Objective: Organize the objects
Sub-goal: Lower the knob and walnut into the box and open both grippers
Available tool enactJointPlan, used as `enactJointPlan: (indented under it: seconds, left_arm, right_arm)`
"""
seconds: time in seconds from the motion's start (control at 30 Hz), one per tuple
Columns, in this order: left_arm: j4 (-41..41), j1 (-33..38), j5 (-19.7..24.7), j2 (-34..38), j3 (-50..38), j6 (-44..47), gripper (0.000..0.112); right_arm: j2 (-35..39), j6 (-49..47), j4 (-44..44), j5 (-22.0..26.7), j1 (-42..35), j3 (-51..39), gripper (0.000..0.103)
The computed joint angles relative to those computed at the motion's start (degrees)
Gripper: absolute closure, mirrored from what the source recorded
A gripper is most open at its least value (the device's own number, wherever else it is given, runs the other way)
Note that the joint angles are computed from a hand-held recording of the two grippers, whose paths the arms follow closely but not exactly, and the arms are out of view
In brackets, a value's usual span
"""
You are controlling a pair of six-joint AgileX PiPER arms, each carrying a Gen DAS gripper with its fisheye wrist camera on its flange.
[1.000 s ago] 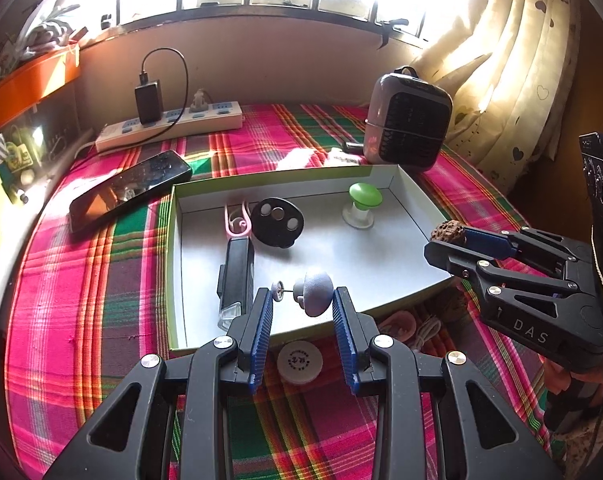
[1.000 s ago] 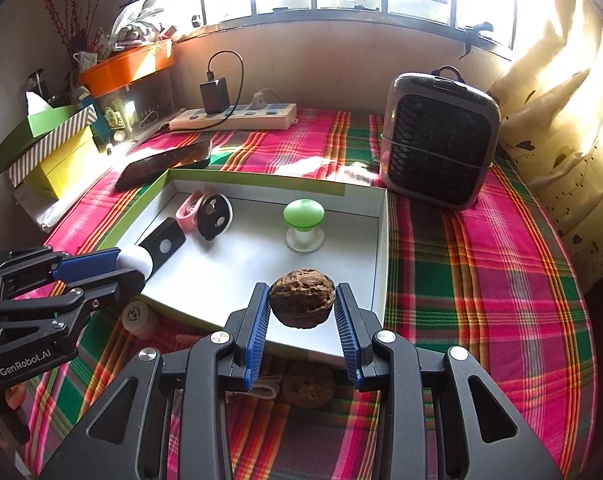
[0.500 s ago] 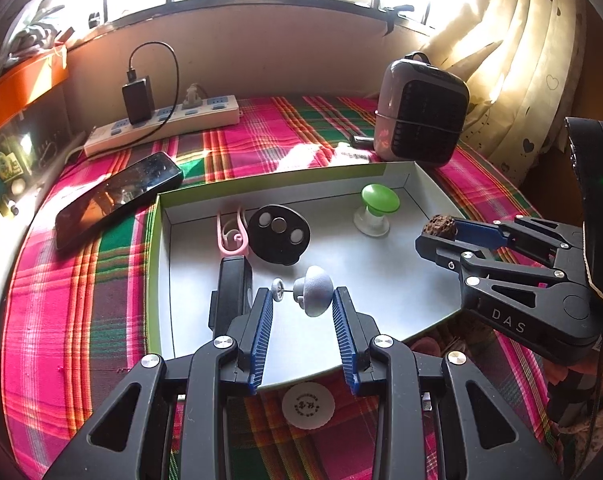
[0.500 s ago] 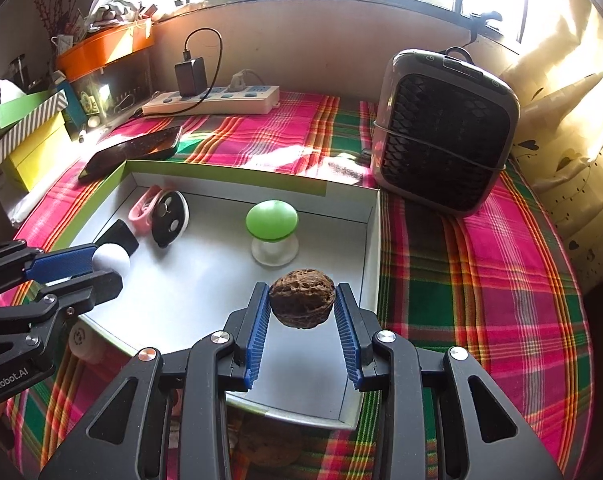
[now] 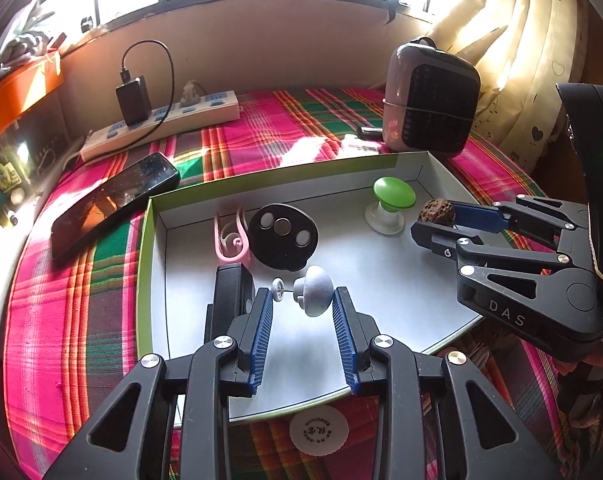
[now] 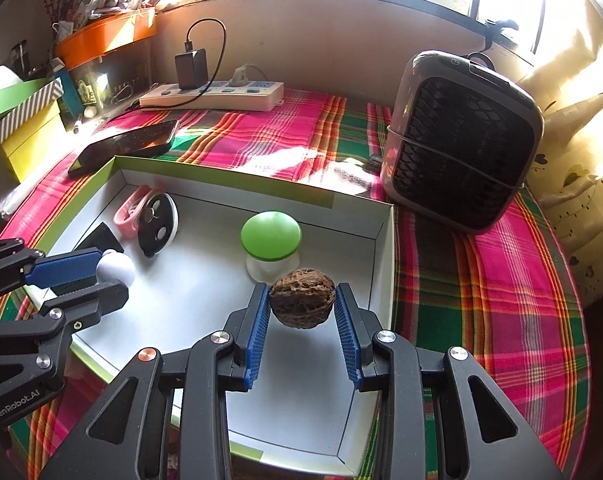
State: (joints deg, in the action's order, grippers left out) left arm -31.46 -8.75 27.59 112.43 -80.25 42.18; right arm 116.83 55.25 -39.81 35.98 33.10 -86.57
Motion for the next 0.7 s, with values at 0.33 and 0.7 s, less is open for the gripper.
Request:
enactJointPlan:
  seconds: [0.33, 0.7]
  left_arm:
    - [3.1, -0.2, 0.7, 1.1, -1.6, -2.9, 0.083]
    - [3.1, 0.0, 1.5, 1.6, -2.2, -3.6, 0.083]
  right_arm:
    - [1.5, -0.7, -2.1, 2.4, 0.8, -2.0, 0.068]
    - [2.3, -0.3, -3.1, 3.1, 1.5, -2.6, 0.068]
